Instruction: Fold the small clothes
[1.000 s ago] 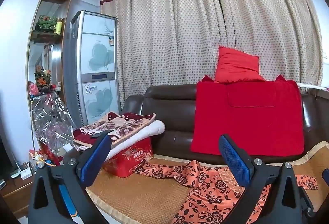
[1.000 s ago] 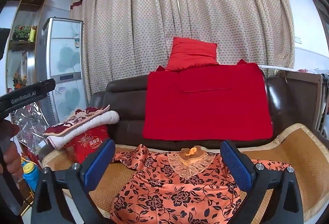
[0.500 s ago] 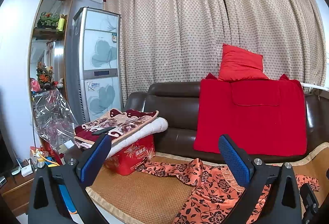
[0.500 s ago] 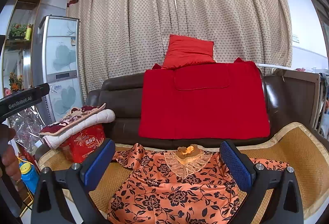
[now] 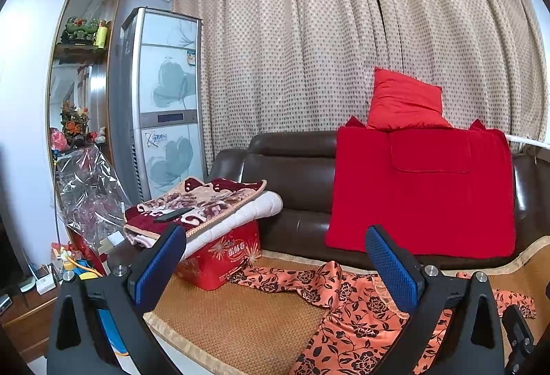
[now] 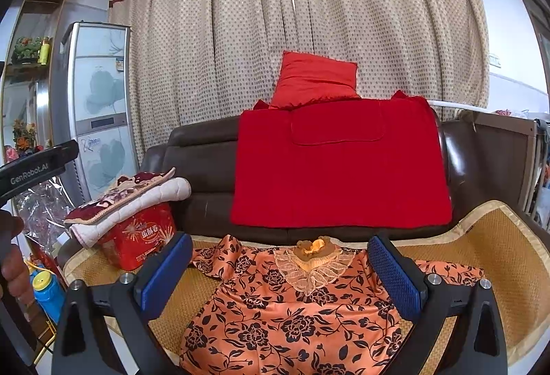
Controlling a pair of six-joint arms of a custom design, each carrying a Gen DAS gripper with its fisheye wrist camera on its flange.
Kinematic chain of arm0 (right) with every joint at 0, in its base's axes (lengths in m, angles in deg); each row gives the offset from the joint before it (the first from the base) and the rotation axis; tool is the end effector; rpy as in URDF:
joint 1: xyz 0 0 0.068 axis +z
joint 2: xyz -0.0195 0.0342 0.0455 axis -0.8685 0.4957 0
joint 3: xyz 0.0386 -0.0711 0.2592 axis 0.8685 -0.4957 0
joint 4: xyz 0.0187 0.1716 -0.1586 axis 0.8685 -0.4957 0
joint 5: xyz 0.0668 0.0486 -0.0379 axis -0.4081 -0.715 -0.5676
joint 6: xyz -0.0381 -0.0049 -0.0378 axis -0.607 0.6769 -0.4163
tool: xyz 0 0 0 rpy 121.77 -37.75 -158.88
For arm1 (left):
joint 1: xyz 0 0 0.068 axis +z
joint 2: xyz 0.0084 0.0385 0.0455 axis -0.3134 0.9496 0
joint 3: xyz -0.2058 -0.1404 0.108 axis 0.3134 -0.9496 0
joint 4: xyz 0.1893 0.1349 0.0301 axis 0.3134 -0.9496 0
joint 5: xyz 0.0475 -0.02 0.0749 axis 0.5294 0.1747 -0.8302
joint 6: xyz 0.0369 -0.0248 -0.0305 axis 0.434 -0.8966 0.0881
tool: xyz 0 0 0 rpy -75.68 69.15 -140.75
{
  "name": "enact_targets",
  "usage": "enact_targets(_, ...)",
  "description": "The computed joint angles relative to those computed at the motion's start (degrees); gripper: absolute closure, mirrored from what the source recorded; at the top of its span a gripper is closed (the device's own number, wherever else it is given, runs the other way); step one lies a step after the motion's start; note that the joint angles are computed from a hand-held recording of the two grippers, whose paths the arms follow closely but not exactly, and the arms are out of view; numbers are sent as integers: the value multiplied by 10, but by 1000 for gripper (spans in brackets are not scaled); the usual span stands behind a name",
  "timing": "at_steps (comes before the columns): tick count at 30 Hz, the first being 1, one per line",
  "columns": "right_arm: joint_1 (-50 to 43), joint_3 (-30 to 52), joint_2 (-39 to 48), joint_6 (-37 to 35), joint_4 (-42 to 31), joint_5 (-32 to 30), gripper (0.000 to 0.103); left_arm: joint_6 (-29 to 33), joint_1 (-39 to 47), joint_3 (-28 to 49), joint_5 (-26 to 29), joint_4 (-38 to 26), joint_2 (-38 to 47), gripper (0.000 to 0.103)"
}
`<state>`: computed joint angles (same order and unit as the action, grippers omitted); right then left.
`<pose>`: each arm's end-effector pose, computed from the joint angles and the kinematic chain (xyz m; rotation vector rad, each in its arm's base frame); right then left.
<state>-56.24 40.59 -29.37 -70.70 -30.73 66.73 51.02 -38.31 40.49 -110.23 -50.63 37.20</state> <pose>0.1638 0.0072 0.3824 0.1863 1.8421 0.0589 0.2095 -0.0579 0.3626 -0.0941 1.7760 0.1748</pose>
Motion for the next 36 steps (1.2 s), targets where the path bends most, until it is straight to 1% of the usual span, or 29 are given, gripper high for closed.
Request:
enact_targets(5, -25, -9, 26, -3, 17, -23, 0, -2, -2, 6, -3, 16, 45, 0)
enact_targets(9, -51, -24, 52, -3, 42, -47, 0, -4, -8, 3, -3, 43, 89, 0)
enact_targets(11, -79, -33, 74, -1, 61, -79, 0, -9, -10, 8, 11, 59, 129, 0)
enact_targets(13, -133, -49, 111, 11, 90, -145, 0, -26, -6, 32, 53, 53, 188, 0)
enact_targets(14, -157, -55, 129, 18, 103, -170, 0, -34, -8, 49, 73, 52, 230, 0)
enact_targets(16, -214, -75, 178, 35, 147, -214, 0, -37, -18, 93, 94, 50, 325, 0)
enact_targets(19, -304, -101, 276, 45, 240, -247, 0, -40, -39, 211, 116, 13, 499, 0)
enact_targets(20, -336, -100, 312, 50, 265, -253, 0, -45, -48, 257, 114, 1, 559, 0)
enact_targets(21, -372, -94, 354, 60, 289, -264, 0, -48, -55, 287, 113, -1, 600, 0)
enact_targets(23, -442, -61, 437, 92, 315, -290, 0, -57, -69, 342, 114, 10, 673, 0)
enact_targets(24, -479, -37, 482, 116, 322, -312, 0, -62, -73, 363, 115, 13, 696, 0)
enact_targets(26, -551, 6, 568, 197, 361, -379, 8, -71, -81, 402, 126, 28, 742, 0)
enact_targets(27, -574, 27, 602, 230, 374, -405, 10, -72, -81, 419, 131, 31, 757, 0)
enact_targets(28, -594, 47, 637, 267, 392, -425, 14, -72, -84, 432, 135, 40, 771, 0)
enact_targets(29, -611, 70, 677, 304, 416, -447, 20, -66, -86, 438, 138, 60, 784, 0)
enact_targets(30, -618, 85, 700, 329, 429, -459, 23, -61, -90, 456, 135, 64, 799, 0)
enact_targets(31, -624, 112, 730, 348, 425, -460, 27, -52, -91, 455, 133, 81, 806, 0)
enact_targets(32, -630, 143, 758, 360, 408, -452, 29, -37, -91, 448, 130, 103, 812, 0)
enact_targets(33, -635, 162, 777, 368, 401, -450, 30, -28, -92, 457, 127, 101, 819, 0)
enact_targets(34, -641, 187, 797, 380, 381, -449, 34, -16, -90, 474, 122, 93, 830, 0)
enact_targets(36, -650, 230, 825, 392, 339, -437, 36, -2, -83, 491, 119, 97, 844, 0)
